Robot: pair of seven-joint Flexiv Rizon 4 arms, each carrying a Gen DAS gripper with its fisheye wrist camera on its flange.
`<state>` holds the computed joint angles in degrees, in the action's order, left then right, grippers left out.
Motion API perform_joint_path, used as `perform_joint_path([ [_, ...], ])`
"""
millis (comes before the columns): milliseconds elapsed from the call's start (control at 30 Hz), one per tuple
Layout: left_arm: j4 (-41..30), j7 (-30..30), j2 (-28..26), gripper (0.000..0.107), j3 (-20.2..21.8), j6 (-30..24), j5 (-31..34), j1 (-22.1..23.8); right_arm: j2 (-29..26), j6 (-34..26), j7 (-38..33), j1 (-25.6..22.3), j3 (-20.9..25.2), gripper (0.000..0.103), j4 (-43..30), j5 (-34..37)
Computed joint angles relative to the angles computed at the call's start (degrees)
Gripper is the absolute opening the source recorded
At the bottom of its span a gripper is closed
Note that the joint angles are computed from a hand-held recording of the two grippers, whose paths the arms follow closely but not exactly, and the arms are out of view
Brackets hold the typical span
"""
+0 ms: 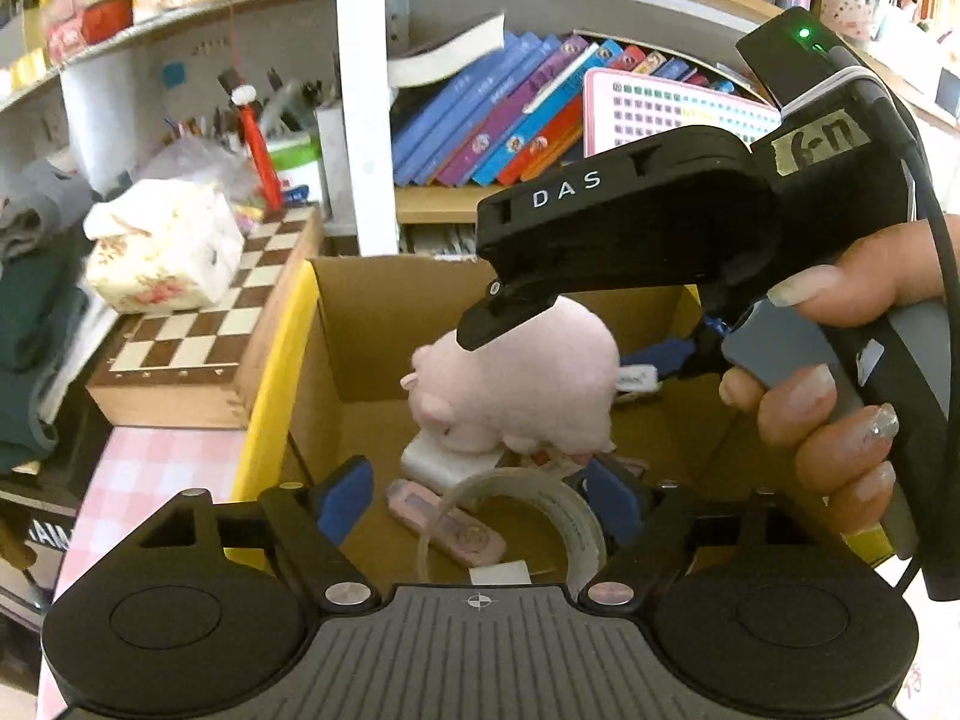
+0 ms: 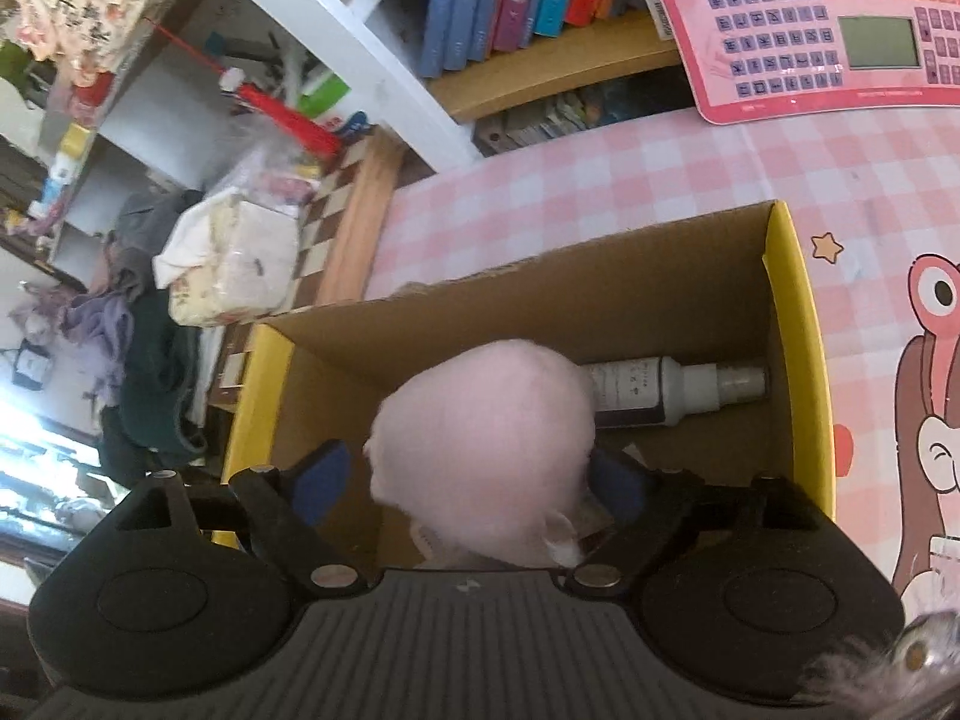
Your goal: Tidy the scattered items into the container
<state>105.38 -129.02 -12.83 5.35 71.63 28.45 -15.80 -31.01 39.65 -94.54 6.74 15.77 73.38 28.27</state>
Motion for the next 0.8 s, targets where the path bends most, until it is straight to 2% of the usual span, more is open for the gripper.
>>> perform_joint_path([
  [100, -0.33, -3.29, 1.38, 0.083, 0.72, -1.27, 2.45, -1.20, 0.50, -1.22, -1.42, -1.29, 0.71, 0.086, -0.42, 1.64],
  [167, -0.26, -6.44, 2.78, 0.089, 0.90, -1.69, 5.14, -1.69, 1.41, -1.47, -2.93, -2.19, 1.14, 0.086, -0.12, 3.18],
  [267, 0.57, -9.96, 5.18, 0.090, 0.20, -1.26, 8.79, -1.40, 4.65, 0.70, -7.06, -3.33, 1.55, 0.086, 2.72, 5.61],
  [500, 5.83, -16.66, 13.59, 0.090, -3.58, -0.85, 16.57, 0.46, 17.43, 14.08, -17.60, -3.35, 0.31, 0.086, 17.63, 8.98],
  [567, 8.01, -18.88, 16.70, 0.093, -5.05, -1.24, 18.55, 1.06, 21.72, 17.57, -20.27, -3.14, -0.16, 0.086, 22.44, 10.79],
  [667, 11.33, -21.48, 21.40, 0.096, -7.60, -2.21, 20.99, 2.05, 27.63, 22.18, -21.78, -2.08, -1.35, 0.086, 29.23, 12.73],
  [800, 16.33, -21.42, 27.44, 0.096, -10.43, -3.58, 20.03, 2.83, 35.52, 26.00, -21.68, -0.41, -2.43, 0.086, 38.04, 13.69],
])
